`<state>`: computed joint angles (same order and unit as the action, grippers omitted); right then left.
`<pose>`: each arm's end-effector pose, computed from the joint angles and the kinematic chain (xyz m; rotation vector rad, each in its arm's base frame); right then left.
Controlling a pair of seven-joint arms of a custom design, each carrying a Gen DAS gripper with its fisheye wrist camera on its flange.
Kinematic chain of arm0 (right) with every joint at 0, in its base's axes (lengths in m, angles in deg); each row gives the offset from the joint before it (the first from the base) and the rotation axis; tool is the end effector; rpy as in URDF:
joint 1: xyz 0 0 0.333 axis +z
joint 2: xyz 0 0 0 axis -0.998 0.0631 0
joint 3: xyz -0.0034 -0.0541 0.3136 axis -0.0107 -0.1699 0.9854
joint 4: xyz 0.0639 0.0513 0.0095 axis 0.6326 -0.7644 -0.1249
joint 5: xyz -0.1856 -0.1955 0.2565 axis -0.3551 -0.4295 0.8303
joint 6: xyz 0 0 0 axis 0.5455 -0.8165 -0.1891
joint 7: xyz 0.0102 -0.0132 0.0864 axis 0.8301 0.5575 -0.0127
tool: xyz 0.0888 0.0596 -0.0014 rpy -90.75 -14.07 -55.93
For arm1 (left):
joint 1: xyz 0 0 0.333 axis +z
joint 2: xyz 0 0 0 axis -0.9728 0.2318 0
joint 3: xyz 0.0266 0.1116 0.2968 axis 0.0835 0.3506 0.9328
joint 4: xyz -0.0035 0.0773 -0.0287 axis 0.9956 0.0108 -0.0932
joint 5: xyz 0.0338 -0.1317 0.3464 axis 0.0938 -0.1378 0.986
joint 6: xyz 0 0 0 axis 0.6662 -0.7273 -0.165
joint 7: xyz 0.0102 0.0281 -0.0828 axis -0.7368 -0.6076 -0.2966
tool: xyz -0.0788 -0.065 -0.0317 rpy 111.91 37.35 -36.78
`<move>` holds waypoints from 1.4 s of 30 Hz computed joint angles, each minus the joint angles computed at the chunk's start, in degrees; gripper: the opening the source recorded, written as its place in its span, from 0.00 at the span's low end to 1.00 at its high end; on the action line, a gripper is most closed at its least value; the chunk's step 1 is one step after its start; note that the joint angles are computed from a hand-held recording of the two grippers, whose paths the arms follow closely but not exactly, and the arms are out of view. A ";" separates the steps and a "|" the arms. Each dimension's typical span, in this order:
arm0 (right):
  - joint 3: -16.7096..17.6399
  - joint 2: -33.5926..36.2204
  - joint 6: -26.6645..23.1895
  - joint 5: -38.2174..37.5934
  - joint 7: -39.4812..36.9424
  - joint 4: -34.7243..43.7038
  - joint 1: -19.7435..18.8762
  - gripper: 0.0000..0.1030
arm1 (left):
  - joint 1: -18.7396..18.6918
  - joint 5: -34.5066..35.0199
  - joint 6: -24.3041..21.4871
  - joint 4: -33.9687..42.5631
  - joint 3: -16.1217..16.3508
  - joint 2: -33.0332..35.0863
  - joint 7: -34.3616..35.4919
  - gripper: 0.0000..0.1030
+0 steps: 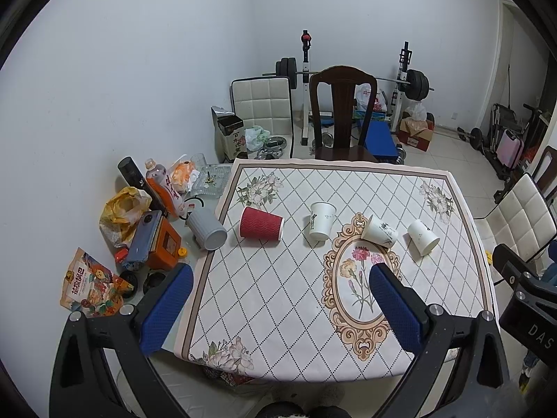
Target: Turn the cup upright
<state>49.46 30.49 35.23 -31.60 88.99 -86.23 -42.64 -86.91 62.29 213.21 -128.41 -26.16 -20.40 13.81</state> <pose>0.4938 0.4095 0.6779 -1.5349 2.2255 -0.8634 0.5532 -0.2161 0.6356 -1.5893 2.0131 -0.6735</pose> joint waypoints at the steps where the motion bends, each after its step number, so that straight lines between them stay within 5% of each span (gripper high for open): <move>1: 0.00 0.02 0.01 -0.01 0.07 0.00 0.02 0.99 | 0.05 -0.28 0.02 -0.04 0.05 -0.01 0.29 1.00; 42: -0.09 0.11 -0.06 0.46 0.58 0.35 0.60 0.99 | -0.55 -1.04 -0.09 -0.45 -0.40 -0.48 0.21 1.00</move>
